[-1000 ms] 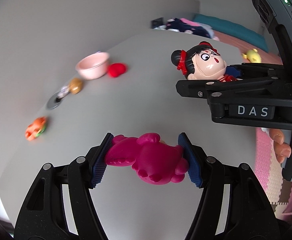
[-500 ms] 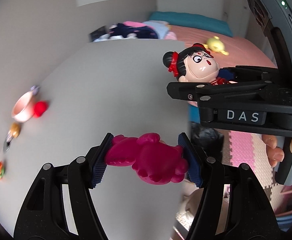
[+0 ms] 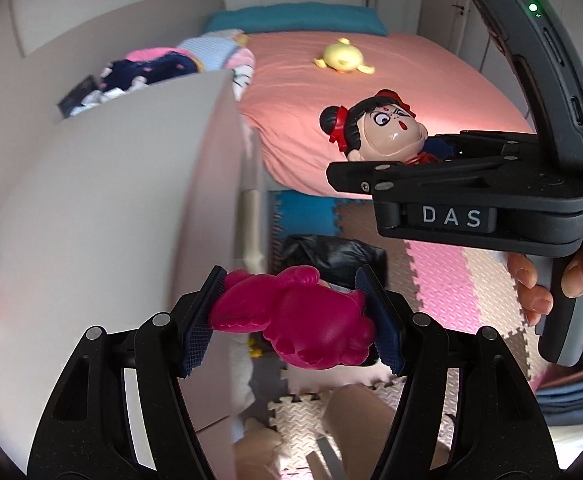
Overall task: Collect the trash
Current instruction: 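Carry pink plush and doll to the trash bag and open both grippers, then move both tools back over the table toward the orange toy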
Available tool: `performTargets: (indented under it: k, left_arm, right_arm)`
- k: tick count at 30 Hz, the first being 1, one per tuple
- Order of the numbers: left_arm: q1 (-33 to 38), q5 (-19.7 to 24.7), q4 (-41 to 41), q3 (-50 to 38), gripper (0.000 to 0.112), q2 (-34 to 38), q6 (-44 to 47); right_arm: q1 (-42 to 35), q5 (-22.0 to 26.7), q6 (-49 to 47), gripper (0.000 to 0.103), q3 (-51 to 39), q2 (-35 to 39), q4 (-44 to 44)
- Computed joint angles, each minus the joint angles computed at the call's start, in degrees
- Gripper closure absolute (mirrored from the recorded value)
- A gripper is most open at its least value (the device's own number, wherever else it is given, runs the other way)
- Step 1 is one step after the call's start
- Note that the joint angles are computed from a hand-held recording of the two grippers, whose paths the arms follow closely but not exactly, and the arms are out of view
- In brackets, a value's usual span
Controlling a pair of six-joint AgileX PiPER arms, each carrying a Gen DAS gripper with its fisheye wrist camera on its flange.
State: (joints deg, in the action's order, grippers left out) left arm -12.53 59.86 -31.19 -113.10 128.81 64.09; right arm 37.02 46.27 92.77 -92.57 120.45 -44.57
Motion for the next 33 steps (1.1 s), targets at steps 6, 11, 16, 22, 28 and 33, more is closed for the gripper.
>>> performTargets:
  k: [6, 11, 16, 22, 28, 33]
  left_arm:
    - [-3.65, -1.37, 2.33, 0.54, 0.047, 1.83, -1.67]
    - [-5.14, -3.88, 4.59, 1.48, 0.016, 2.57, -3.51]
    - [-4.34, -3.92, 5.17, 0.05, 0.015, 3.60, -6.28]
    - [-4.15, -3.89, 4.76, 0.49, 0.015, 3.20, -5.68]
    - [-3.69, -4.33, 3.91, 1.54, 0.015, 2.61, -4.04]
    - [-2.58, -2.92, 3.04, 0.10, 0.015, 3.30, -4.05]
  right_arm:
    - [-2.11, -5.04, 6.93, 0.040, 8.39, -1.62, -1.87]
    - [-3.78, -6.35, 9.59, 0.035, 11.74, -1.70, -1.29]
    - [-4.99, -8.49, 15.65, 0.003, 16.47, -3.63, -2.35]
    - [-3.27, -4.88, 17.37, 0.003, 16.60, -3.89, -4.52]
    - [-3.16, -3.91, 15.81, 0.003, 15.01, -3.37, -3.50]
    - [-2.92, -2.97, 14.51, 0.003, 13.34, -2.81, -2.65]
